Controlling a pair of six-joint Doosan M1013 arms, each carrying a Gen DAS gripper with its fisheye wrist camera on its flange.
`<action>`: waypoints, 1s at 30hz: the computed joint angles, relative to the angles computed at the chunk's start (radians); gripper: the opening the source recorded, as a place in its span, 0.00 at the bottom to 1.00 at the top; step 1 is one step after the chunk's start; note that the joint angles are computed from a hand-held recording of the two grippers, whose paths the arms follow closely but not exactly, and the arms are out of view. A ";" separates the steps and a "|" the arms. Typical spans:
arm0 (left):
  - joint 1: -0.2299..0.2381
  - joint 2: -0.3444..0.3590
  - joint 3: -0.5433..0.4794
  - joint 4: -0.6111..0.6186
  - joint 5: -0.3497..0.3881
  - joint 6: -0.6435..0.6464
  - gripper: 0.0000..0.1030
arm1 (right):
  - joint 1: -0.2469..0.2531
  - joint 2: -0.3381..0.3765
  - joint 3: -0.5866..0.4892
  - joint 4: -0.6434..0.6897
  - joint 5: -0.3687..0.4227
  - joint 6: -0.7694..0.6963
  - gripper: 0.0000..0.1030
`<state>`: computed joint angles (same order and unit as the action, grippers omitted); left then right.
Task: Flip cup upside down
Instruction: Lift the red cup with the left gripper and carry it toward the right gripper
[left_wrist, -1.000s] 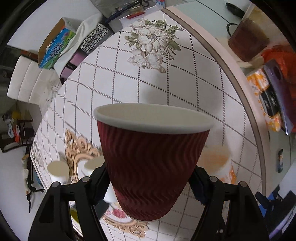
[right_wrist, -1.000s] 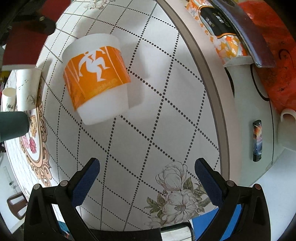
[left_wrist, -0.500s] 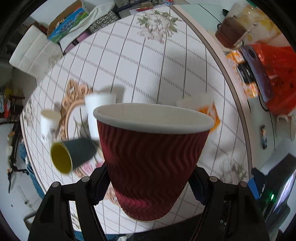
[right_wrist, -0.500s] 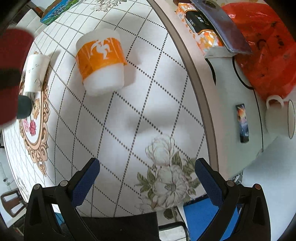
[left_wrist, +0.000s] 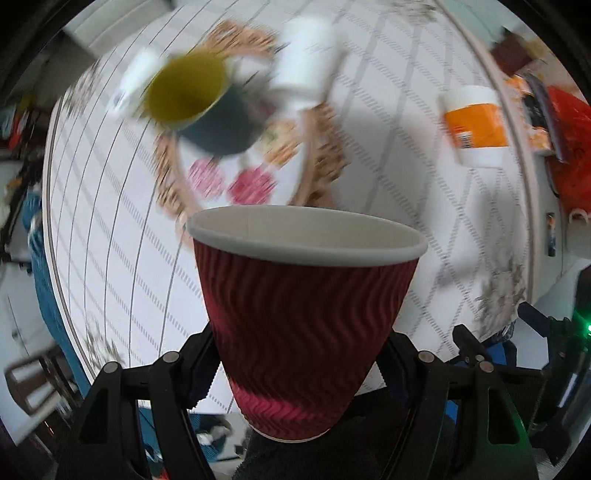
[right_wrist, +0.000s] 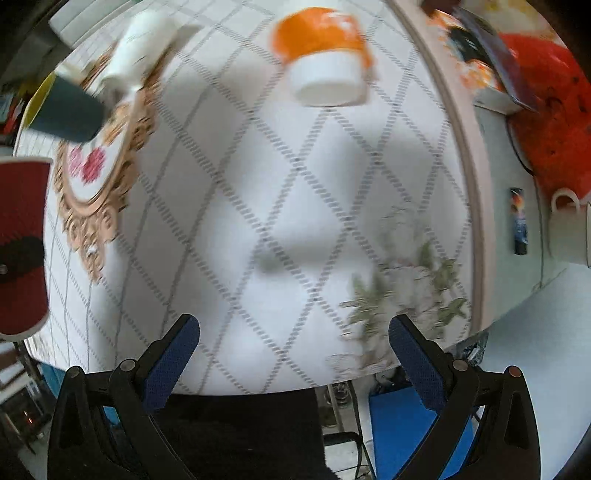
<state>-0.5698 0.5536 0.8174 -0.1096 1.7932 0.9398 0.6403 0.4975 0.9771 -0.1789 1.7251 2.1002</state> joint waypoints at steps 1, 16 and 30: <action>0.006 -0.023 0.044 -0.006 -0.019 -0.016 0.70 | 0.007 0.002 -0.003 0.002 0.000 -0.007 1.00; 0.096 -0.171 0.370 -0.133 -0.172 -0.141 0.70 | 0.094 0.086 -0.057 0.023 0.024 -0.032 1.00; 0.133 -0.202 0.499 -0.225 -0.251 -0.161 0.70 | 0.110 0.119 -0.067 0.015 0.038 -0.026 1.00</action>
